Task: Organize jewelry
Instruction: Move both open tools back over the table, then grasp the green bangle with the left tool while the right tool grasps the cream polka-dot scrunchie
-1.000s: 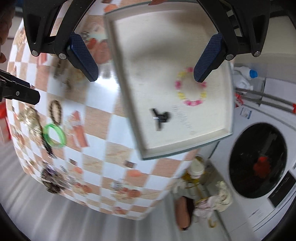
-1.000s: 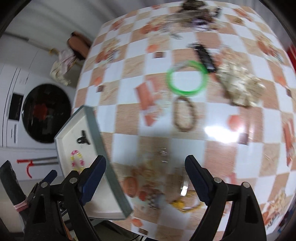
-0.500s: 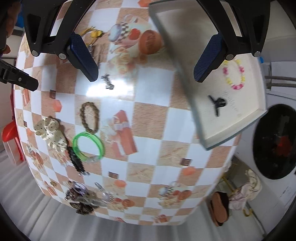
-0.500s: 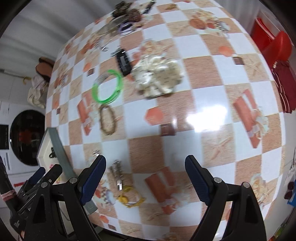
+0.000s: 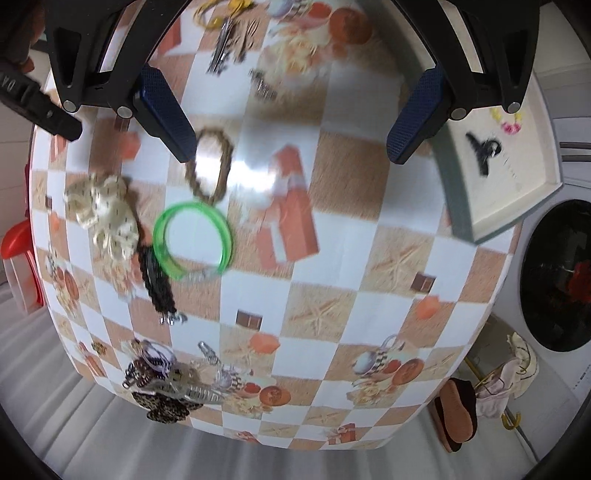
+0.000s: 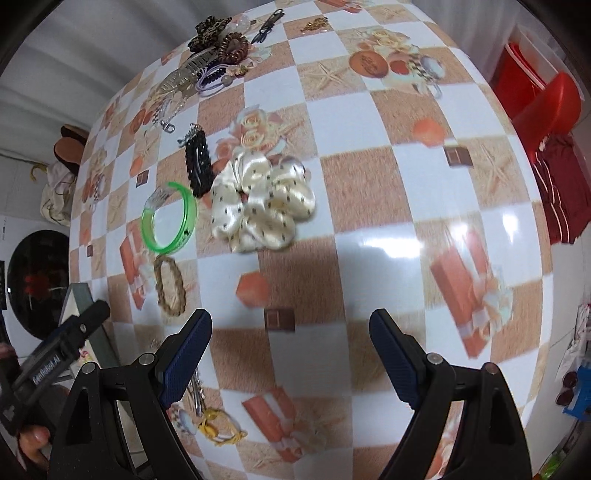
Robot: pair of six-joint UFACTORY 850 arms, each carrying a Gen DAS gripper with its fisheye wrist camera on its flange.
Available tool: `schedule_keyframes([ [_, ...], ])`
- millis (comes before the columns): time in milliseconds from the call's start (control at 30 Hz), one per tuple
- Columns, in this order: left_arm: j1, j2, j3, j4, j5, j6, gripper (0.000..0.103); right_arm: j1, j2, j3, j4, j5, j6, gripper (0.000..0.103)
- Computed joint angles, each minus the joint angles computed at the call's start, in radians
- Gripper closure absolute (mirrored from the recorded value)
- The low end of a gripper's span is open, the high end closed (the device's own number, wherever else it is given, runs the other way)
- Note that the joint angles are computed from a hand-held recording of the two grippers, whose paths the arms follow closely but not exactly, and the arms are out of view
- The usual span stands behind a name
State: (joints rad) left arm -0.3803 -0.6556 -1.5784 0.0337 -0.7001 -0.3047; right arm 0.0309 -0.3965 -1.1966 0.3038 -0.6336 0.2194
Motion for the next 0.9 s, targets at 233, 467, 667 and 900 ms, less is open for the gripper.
schedule_keyframes([
  [233,-0.006,-0.102,-0.122,-0.022,-0.012,0.021,0.000,0.004,-0.079,-0.084,-0.049,0.001,-0.018,0.014],
  [467,-0.016,-0.191,-0.227,-0.033,-0.035,0.037,0.000,0.011,-0.157,-0.175,-0.144,0.009,0.007,0.014],
  [667,-0.029,-0.266,-0.314,-0.019,-0.079,0.049,0.008,0.018,-0.223,-0.241,-0.182,-0.006,-0.003,0.014],
  [900,-0.046,-0.287,-0.338,0.019,-0.065,0.043,0.022,0.044,-0.254,-0.270,-0.277,-0.003,0.037,0.014],
])
